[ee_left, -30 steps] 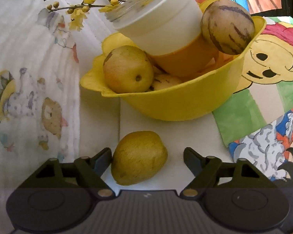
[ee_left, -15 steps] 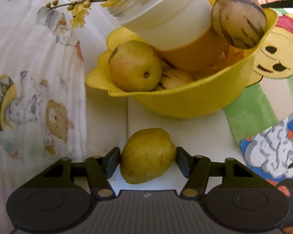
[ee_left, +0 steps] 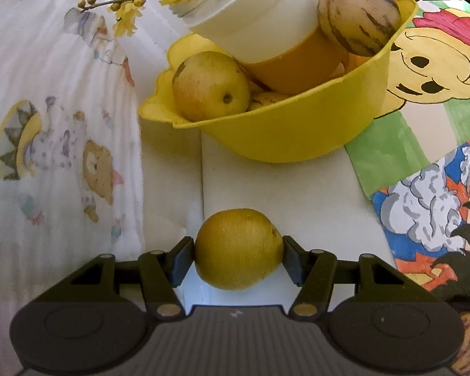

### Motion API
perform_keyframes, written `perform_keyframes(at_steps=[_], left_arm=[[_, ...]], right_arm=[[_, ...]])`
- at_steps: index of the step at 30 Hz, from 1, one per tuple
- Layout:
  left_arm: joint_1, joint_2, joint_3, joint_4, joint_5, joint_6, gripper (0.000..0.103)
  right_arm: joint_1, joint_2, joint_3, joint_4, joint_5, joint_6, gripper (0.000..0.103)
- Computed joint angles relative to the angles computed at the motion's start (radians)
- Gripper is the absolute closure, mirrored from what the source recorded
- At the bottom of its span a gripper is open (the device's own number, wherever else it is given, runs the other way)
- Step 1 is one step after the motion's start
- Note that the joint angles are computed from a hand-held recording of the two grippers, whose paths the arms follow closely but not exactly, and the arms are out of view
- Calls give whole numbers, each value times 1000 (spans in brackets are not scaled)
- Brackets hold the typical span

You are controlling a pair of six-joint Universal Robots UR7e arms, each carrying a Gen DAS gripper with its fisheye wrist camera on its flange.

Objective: Organize fruits
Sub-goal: 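Carry the pear and striped pepino onto the grey tray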

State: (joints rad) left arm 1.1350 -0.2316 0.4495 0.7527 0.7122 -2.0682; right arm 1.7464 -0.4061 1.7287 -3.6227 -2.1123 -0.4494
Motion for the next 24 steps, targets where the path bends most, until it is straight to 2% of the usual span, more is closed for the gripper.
perform_keyframes(at_steps=[6, 10, 14, 16, 20, 24], left_arm=[[-6, -16, 24, 54, -14, -86, 39], [-11, -63, 104, 80, -27, -170, 40], [-15, -89, 135, 172, -25, -349, 40], [-13, -110, 158, 234, 4, -463, 40], [-11, -239, 378, 172, 42, -542, 41], [0, -329, 504, 131, 107, -596, 41]], right_arm=[[18, -21, 44, 7, -31, 72, 48], [38, -27, 91, -31, -47, 96, 48], [64, -29, 128, -56, -71, 125, 48], [77, -31, 146, -67, -80, 147, 48], [100, -33, 187, -107, -96, 182, 48], [124, -25, 217, -157, -111, 204, 48]])
